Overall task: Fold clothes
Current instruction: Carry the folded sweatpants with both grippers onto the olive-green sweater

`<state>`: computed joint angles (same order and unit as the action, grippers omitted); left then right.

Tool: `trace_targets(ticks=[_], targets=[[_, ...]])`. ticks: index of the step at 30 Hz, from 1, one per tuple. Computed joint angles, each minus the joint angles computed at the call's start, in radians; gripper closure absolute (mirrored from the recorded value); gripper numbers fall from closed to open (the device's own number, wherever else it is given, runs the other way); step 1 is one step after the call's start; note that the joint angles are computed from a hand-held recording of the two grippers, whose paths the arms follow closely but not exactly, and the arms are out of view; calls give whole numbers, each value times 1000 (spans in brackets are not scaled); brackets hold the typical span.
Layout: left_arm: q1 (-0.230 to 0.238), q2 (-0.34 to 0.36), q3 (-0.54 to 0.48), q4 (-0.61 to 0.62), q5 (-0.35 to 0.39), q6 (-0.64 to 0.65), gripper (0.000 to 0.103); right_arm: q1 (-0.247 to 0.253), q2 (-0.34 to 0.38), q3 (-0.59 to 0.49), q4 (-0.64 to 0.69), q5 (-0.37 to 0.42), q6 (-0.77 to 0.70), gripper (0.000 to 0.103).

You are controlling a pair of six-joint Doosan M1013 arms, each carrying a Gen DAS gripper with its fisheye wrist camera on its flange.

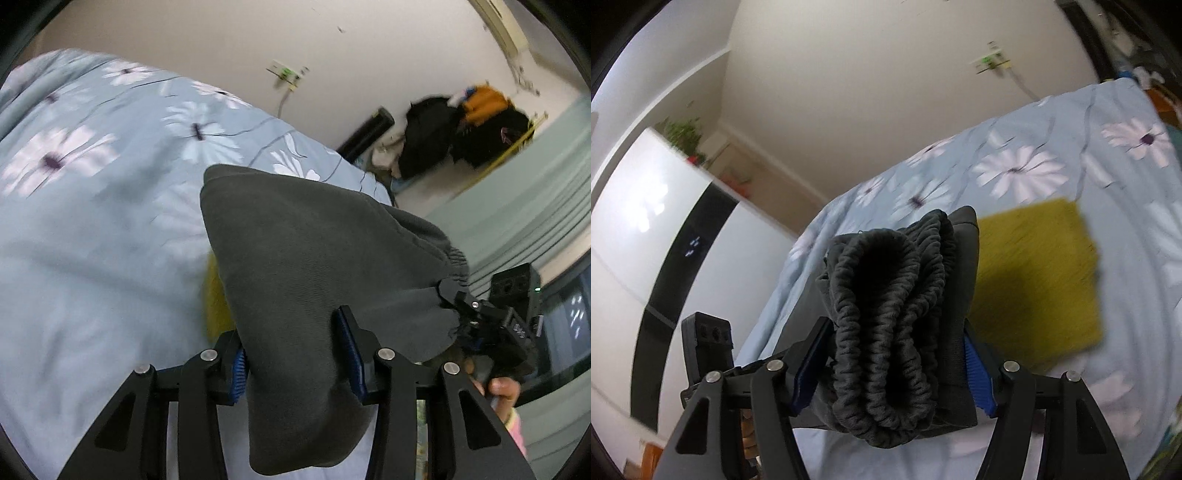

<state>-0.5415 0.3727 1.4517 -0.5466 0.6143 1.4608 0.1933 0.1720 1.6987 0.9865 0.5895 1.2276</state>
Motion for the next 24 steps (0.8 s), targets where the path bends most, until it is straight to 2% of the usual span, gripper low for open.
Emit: trace_targets(ticks=[4,8,11,14,16,18,21,24], targets=[[7,102,-114,-28,16,43,58,-36,33,-9,23,-45,4,33],[7,167,-165,-14,35,48,58,-63,74,-5,50,-56,19,33],[7,174,-143,-58,-6,97,52,-72,99,-3,58,-57,20,33],[18,170,-108,-186,-33,183,46,-80,102,5,116,-53,-36,31],[25,166,-93,-244,-34,211,44,-79,96,8,100,-42,-22,30],[22,152,-76,-228,-53,197,43,-75,89,1,27,-37,24,29],[8,118,-44,-121,-113,116,42,-67,78,-14,-93,-37,97,29],[-8,91,-27,31,-154,-18,41,-60,46,-12,-251,-101,234,29]])
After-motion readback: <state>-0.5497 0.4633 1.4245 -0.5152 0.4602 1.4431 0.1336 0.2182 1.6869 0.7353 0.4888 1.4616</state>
